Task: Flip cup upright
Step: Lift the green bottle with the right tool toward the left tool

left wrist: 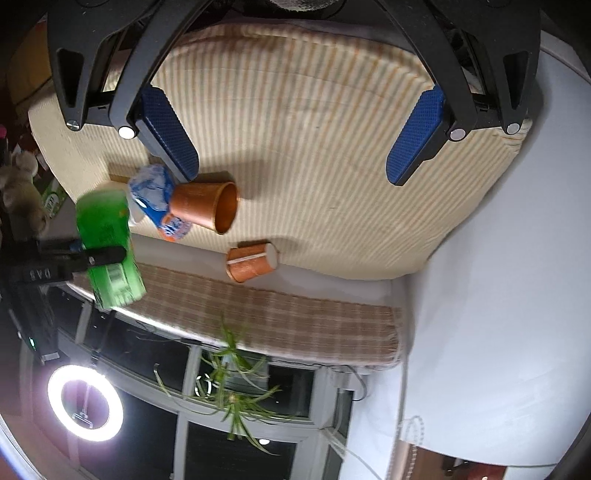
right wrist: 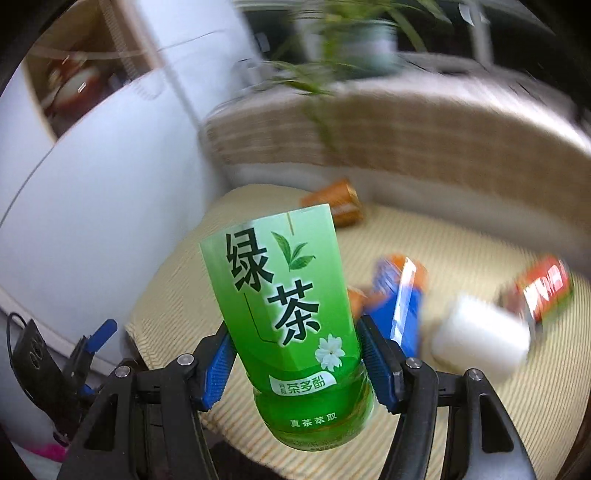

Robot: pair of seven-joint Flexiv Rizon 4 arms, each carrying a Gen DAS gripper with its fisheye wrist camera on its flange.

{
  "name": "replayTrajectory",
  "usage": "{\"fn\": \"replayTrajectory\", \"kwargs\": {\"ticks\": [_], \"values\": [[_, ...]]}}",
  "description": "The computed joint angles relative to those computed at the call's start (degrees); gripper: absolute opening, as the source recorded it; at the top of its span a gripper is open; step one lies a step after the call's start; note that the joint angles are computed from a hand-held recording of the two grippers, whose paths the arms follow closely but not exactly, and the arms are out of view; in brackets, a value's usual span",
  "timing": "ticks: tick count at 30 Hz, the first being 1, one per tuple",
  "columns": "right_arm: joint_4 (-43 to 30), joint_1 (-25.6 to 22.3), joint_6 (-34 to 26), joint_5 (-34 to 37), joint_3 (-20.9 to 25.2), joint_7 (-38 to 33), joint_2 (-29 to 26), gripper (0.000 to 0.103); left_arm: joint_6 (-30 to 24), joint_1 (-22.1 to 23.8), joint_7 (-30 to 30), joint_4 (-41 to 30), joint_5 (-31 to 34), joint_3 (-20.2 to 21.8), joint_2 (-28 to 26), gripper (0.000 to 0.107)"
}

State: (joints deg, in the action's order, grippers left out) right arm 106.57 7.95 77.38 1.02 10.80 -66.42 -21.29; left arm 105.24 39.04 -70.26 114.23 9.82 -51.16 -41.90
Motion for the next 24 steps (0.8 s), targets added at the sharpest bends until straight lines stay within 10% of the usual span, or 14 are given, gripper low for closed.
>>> {"fn": "replayTrajectory", "kwargs": {"ticks": [24], "values": [[-0.08,-13.47,-3.32,30.05,9.89,-3.32,-5.08,0.067,-1.77,-1.81,3.31,1.55,-0.32,-2.28,1.04,0.103]]}}
